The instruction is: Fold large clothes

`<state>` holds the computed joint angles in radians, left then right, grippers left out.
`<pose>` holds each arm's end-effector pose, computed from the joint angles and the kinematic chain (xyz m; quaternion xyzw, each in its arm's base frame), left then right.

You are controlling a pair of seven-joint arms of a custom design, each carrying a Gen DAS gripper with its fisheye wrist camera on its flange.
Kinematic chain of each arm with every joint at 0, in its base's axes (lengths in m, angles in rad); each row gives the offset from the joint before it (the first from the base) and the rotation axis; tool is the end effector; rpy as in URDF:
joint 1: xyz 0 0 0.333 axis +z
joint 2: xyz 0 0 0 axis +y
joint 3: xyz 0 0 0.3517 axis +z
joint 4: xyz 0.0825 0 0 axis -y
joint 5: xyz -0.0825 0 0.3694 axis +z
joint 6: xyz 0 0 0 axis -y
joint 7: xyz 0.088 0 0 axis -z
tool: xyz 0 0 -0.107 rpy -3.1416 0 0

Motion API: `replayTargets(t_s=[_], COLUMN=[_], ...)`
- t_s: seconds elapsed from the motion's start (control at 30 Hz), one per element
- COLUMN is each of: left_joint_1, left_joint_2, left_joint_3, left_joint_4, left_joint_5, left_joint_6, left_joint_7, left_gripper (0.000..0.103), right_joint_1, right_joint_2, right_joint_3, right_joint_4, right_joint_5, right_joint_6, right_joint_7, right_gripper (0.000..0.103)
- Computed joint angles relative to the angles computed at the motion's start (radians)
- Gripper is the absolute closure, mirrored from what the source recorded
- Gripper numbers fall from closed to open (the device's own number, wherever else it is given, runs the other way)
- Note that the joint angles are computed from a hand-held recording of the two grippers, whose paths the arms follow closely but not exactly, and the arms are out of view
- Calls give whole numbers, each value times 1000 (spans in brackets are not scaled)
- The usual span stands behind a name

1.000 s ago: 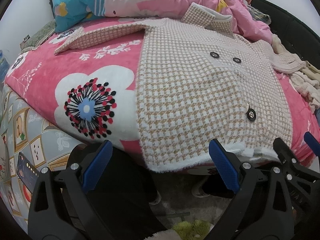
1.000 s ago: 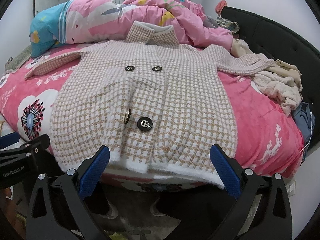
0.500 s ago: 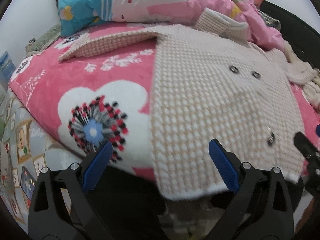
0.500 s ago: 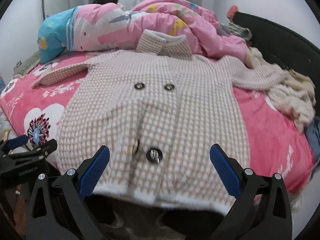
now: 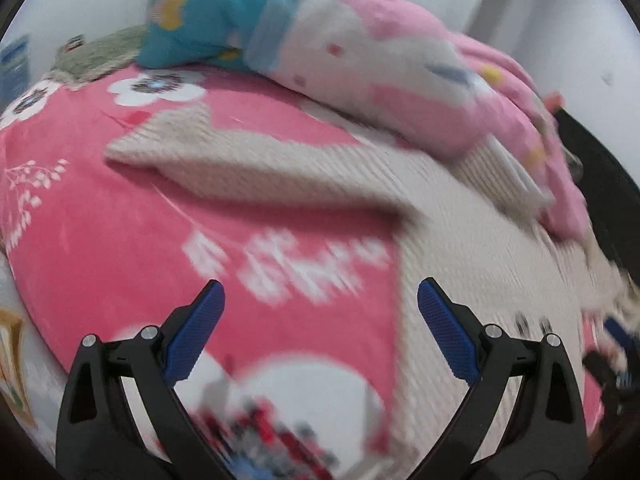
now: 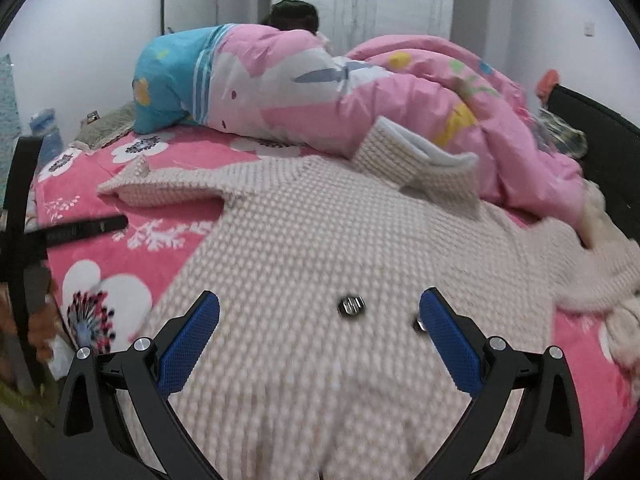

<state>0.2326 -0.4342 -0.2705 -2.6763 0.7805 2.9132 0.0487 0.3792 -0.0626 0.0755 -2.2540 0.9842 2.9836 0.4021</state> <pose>0.3930 -0.0642 0.4674 -0.8516 0.3660 -0.2754 0.2549 0.5002 0.1804 0.5037 -0.8240 0.3795 -0.2077 0.3660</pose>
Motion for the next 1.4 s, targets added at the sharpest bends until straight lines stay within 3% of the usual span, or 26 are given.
replayTargets(t_s=[0.13, 0.17, 0.23, 0.3, 0.4, 0.43, 0.47, 0.5, 0.57, 0.6, 0.67, 0.73, 0.8, 0.9, 0.97, 1.0, 1.07, 1.2, 1.3, 1.4], left_joint_1=[200, 211, 181, 132, 119, 131, 140, 135, 144, 138, 127, 100, 61, -23, -80, -114, -164, -227, -261, -316], left_joint_2=[42, 70, 151, 213, 274, 287, 293, 298, 302, 298, 290, 272, 252, 282, 326, 366, 435, 578, 638, 629], left_joint_3=[-12, 7, 106, 190, 255, 250, 241, 244, 227, 215, 197, 173, 123, 42, 19, 10, 16, -4, -58, -36], left_joint_4=[49, 67, 97, 115, 120, 126, 133, 138, 153, 168, 201, 252, 322, 460, 542, 596, 662, 729, 723, 678], left_joint_5=[159, 158, 106, -23, -161, -163, -151, -160, -109, -80, -9, 80, 209, 396, 470, 477, 414, 120, -68, -69], left_joint_6=[22, 18, 57, 58, 91, 89, 72, 60, 35, -7, -84, -185, -299, -411, -404, -359, -264, -117, -148, -175], left_joint_7=[-172, -174, -120, -45, 10, 0, -10, 4, -25, -32, -62, -87, -136, -162, -138, -100, -3, 289, 518, 534], left_gripper=[9, 9, 9, 9, 10, 18, 36, 39, 60, 64, 86, 92, 93, 94, 94, 94, 93, 88, 87, 80], right_joint_1=[-19, -27, -42, -54, -67, -70, -72, -73, -78, -81, -92, -99, -103, -109, -119, -126, -146, -203, -242, -266], right_joint_2=[86, 106, 127, 146, 163, 169, 174, 178, 179, 176, 159, 134, 113, 87, 69, 60, 42, 20, 20, 41], right_joint_3=[12, 15, 25, 36, 47, 49, 47, 47, 47, 49, 54, 54, 45, 20, -2, -13, -33, -62, -80, -89], right_joint_4=[92, 117, 142, 155, 159, 161, 160, 159, 152, 150, 136, 114, 93, 61, 31, 14, -16, -74, -98, -98], right_joint_5=[-81, -95, -99, -96, -103, -112, -133, -153, -183, -189, -169, -136, -121, -138, -200, -238, -313, -513, -611, -679], right_joint_6=[-46, -66, -85, -81, -76, -76, -77, -78, -73, -70, -58, -34, -14, -1, 7, 9, 4, 7, -7, -24], right_joint_7=[87, 111, 123, 118, 116, 122, 137, 152, 174, 178, 161, 133, 124, 156, 230, 273, 356, 563, 662, 728], right_gripper=[5, 5, 5, 5, 5, 5, 5, 5, 5, 5, 5, 5, 5, 5, 5, 5, 5, 5, 5, 5])
